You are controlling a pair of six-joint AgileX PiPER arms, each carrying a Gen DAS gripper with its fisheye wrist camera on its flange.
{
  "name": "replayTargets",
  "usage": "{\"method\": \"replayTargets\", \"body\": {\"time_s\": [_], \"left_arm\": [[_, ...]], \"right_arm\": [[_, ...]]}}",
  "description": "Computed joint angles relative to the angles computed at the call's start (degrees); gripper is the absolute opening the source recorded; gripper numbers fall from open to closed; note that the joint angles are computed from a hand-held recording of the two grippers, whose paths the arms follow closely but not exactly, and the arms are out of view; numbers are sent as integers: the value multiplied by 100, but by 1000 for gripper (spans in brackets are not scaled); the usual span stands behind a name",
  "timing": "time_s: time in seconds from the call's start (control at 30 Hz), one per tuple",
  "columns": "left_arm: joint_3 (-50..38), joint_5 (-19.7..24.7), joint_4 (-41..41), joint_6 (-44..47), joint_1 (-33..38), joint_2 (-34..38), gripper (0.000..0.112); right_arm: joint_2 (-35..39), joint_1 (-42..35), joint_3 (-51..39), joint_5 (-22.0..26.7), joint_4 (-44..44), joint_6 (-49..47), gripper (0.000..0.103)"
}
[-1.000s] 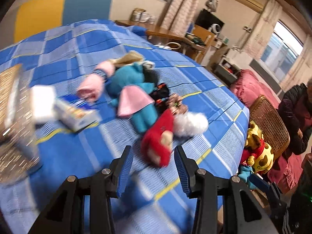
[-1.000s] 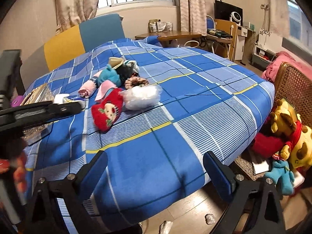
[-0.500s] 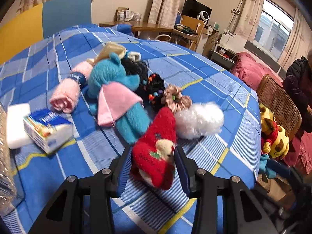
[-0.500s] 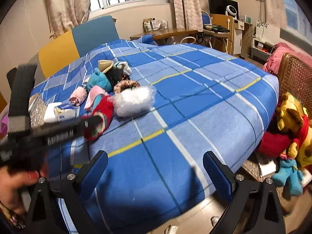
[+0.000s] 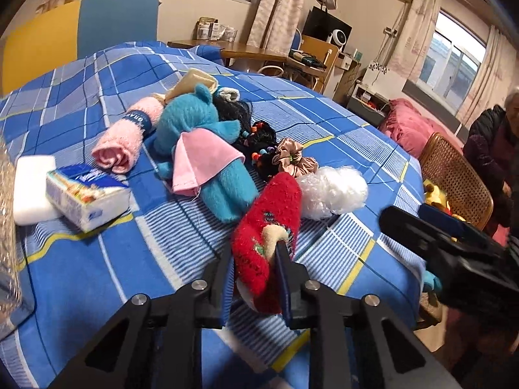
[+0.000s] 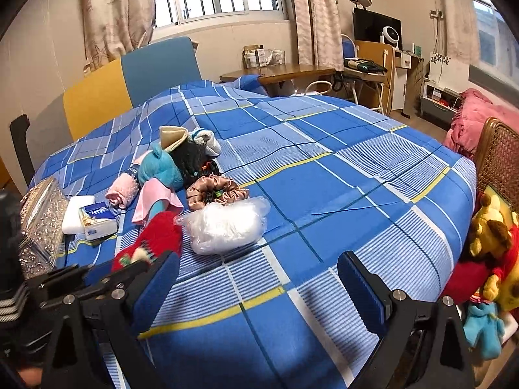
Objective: Organize soft objects
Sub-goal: 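Reach the left gripper to the red sock doll and grasp it, then grasp the white plastic-wrapped bundle with the right gripper while the left holds the red doll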
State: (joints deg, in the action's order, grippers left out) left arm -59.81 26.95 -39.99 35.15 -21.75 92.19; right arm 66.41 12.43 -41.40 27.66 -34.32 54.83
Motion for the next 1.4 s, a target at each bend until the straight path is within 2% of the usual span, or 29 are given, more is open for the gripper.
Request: {"method": "replayTargets", "body": {"time_s": [0.33,0.6,0.7,0.83,0.9,0.97,1.23,1.4], "left_arm": [[559,350,-315,122,469,-989,21],[846,930,-278,184,1167,-1924,21],[883,1206,-355,287,1489,-2138,21],[908,1634,-532,535,2038,-2405,21],[904,1900,-577,632,2392,-2555,21],[892,2132,-658,740,2693,-2633,21],[779,2986,-922,1269,4069,-2842,21],[642,3589,-1080,1638,5284,-2735,21]], "right_arm": [[878,-46,-459,-310,-190,61,99],[1381,-40,-705,-419,-277,210,97],[1552,-27,-760,-396,-400,348,84],[1660,-131,-745,-555,-75,104,57],[1642,-110,-721,-539,-139,233,52],[1610,-94,-696,-543,-133,258,43],[1352,65,-524,-433,-208,464,38],[1032,209,-279,-350,-182,668,37]]}}
